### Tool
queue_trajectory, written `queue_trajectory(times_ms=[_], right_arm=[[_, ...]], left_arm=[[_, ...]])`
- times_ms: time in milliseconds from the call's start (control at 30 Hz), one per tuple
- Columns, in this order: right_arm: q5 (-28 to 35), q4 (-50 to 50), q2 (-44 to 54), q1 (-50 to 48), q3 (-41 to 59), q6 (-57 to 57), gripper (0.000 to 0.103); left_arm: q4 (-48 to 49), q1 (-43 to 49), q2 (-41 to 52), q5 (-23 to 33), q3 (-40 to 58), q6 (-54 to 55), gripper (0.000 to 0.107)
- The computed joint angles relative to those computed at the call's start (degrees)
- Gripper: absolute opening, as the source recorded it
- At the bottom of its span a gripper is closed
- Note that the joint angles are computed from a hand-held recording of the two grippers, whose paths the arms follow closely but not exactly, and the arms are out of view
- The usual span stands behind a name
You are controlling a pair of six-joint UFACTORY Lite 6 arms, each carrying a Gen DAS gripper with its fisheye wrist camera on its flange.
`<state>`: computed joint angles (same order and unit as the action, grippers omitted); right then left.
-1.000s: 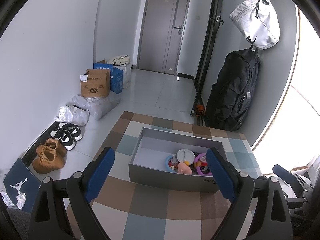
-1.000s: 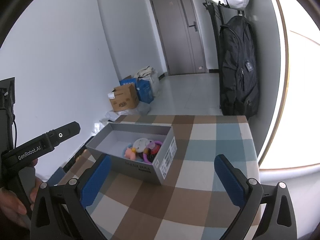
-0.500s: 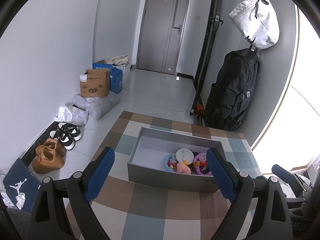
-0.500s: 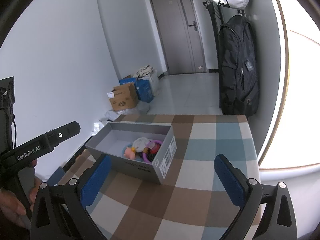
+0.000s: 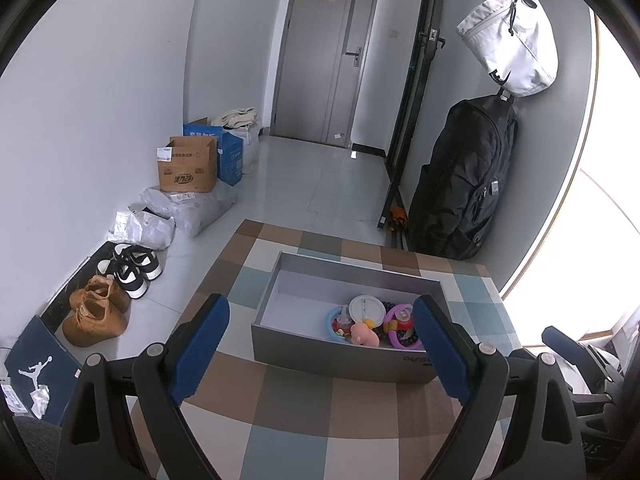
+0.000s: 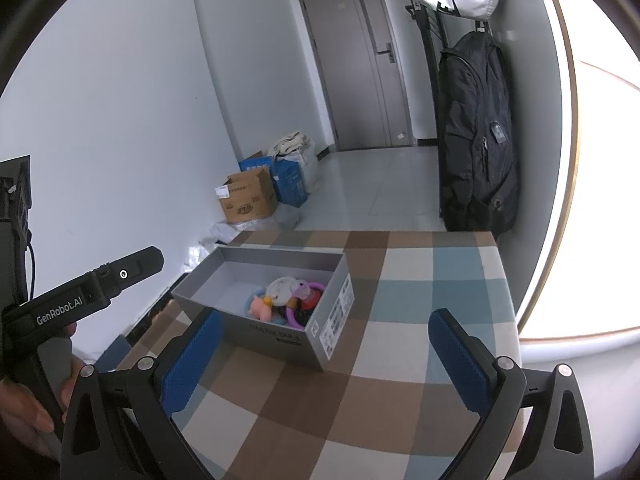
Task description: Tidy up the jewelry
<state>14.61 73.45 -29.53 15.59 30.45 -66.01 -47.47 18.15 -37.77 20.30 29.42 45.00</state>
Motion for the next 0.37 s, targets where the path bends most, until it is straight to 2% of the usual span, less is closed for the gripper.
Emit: queue_trajectory(times_ms=[367], right_arm=[[-0.18, -0.31, 0.35, 0.29, 0.29, 0.47, 0.103]], left_arm=[[-2.09, 0.85, 0.78, 0.81, -0.2, 1.3, 0.09]])
